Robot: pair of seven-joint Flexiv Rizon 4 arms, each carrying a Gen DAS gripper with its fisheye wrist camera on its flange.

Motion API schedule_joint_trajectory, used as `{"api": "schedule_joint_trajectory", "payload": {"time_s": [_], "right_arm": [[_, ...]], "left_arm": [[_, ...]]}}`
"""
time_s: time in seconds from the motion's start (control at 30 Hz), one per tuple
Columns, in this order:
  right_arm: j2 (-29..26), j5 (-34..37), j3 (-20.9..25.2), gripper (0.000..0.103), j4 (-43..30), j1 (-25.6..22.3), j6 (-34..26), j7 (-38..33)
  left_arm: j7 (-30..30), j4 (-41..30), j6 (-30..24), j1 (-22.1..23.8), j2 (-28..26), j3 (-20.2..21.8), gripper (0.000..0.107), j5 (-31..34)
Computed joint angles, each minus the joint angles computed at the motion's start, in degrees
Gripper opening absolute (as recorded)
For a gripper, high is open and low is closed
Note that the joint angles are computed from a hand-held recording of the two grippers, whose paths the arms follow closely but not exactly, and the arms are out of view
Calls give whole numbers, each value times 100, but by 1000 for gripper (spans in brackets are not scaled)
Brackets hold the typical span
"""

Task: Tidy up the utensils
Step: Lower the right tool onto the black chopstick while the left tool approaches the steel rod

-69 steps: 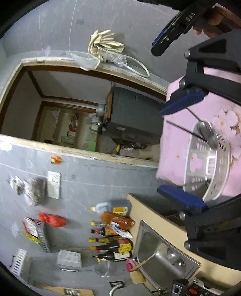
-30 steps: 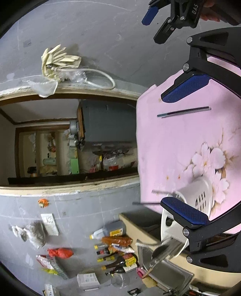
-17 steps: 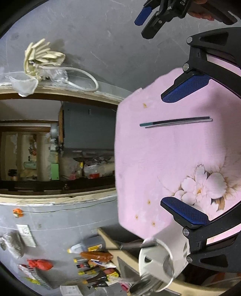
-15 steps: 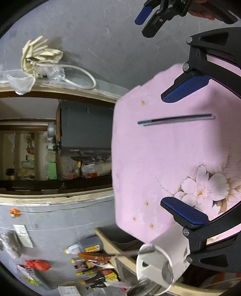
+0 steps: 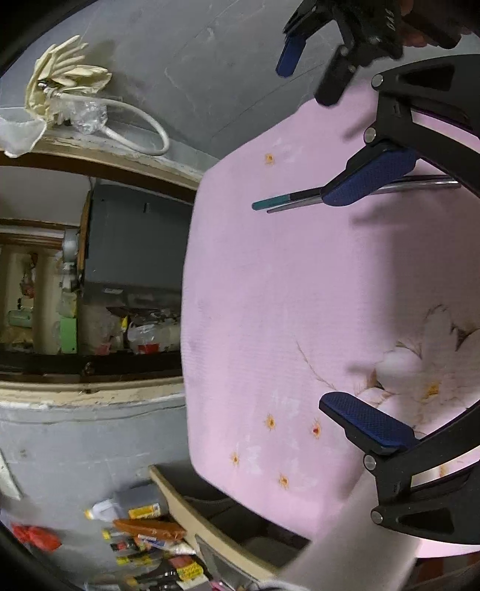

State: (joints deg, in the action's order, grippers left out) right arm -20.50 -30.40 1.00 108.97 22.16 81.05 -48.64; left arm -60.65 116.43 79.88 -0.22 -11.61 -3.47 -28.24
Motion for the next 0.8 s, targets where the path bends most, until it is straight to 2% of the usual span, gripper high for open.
{"api": "schedule_joint_trajectory", "payload": {"time_s": [0.07, 0.17, 0.27, 0.37, 0.5, 0.67, 0.8], "right_arm": [[-119, 46, 100, 101, -147, -10, -188, -158], [-246, 118, 188, 101, -264, 26, -269, -312], [-287, 214, 245, 101, -318, 42, -351, -440], [-327, 354, 331, 101, -411, 18, -429, -593], [-379, 469, 371, 101, -559, 40, -690, -745], [-471, 610, 416, 101, -780, 100, -1147, -765], [-452, 428, 241, 101, -878, 276, -1566, -460]], "left_arm": [[7, -78, -65, 3, -75, 21, 102, 95], [188, -93, -134, 101, -128, -107, 102, -117], [757, -12, -239, 322, -118, -458, 101, -1044], [1179, -3, -285, 331, -143, -550, 99, -1756], [1203, -130, -440, 231, -257, -389, 92, -1894], [1198, -288, -622, 222, -381, -355, 91, -2105], [1208, -322, -686, 215, -404, -332, 91, -2135]]}}
